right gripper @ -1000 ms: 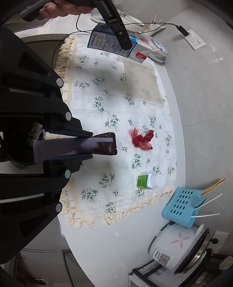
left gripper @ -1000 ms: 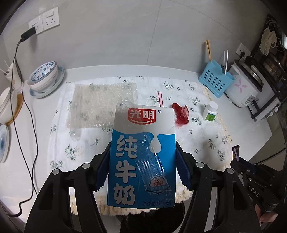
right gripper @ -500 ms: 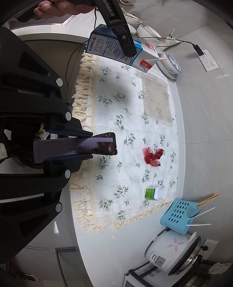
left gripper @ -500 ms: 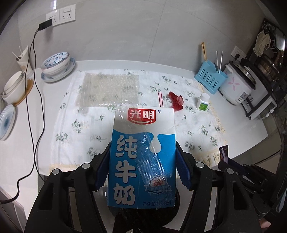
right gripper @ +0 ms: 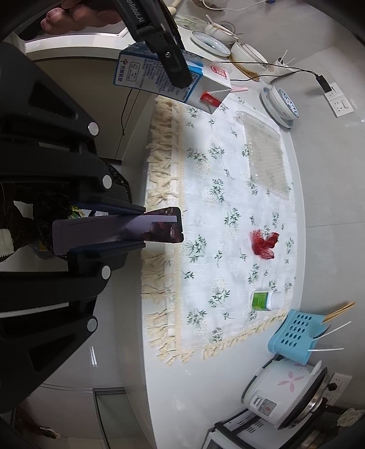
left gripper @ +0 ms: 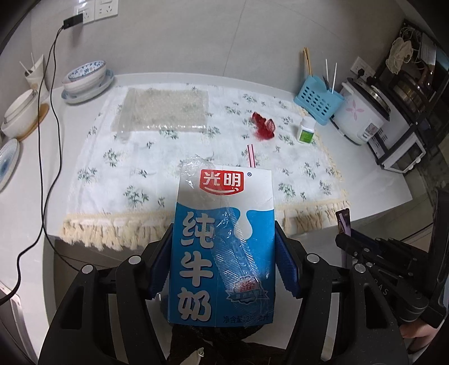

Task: Collect trash
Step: 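Lift the milk carton and purple tube and carry both toward the trash bin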

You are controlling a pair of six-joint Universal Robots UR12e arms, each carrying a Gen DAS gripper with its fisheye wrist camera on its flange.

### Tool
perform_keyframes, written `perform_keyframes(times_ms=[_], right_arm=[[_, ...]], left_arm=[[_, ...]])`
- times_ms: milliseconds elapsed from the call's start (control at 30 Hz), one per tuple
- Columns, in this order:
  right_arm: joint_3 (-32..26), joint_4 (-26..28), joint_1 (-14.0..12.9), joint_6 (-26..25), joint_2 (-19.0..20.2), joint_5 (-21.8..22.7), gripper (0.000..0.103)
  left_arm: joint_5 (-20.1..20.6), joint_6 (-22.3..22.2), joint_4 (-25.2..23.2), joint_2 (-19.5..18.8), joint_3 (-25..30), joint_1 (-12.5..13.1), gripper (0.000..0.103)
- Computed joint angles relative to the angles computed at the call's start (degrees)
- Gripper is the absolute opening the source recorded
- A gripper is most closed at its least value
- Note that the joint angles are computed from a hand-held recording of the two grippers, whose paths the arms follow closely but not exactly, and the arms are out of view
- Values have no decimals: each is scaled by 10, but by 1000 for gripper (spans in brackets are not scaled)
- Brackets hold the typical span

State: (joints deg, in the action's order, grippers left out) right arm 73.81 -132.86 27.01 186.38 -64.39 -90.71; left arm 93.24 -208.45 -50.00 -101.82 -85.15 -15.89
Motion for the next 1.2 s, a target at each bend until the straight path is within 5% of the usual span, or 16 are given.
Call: perform_keyframes(times_ms=[533,1200], right_arm=[[75,-45,-13,-40,-22,37,18],[117,-29,-15,-54,-3,37,18]], left_arm=[[-14,-22,78,14,-88,-22,63],[5,-26,79,-33,-112,-43,63]])
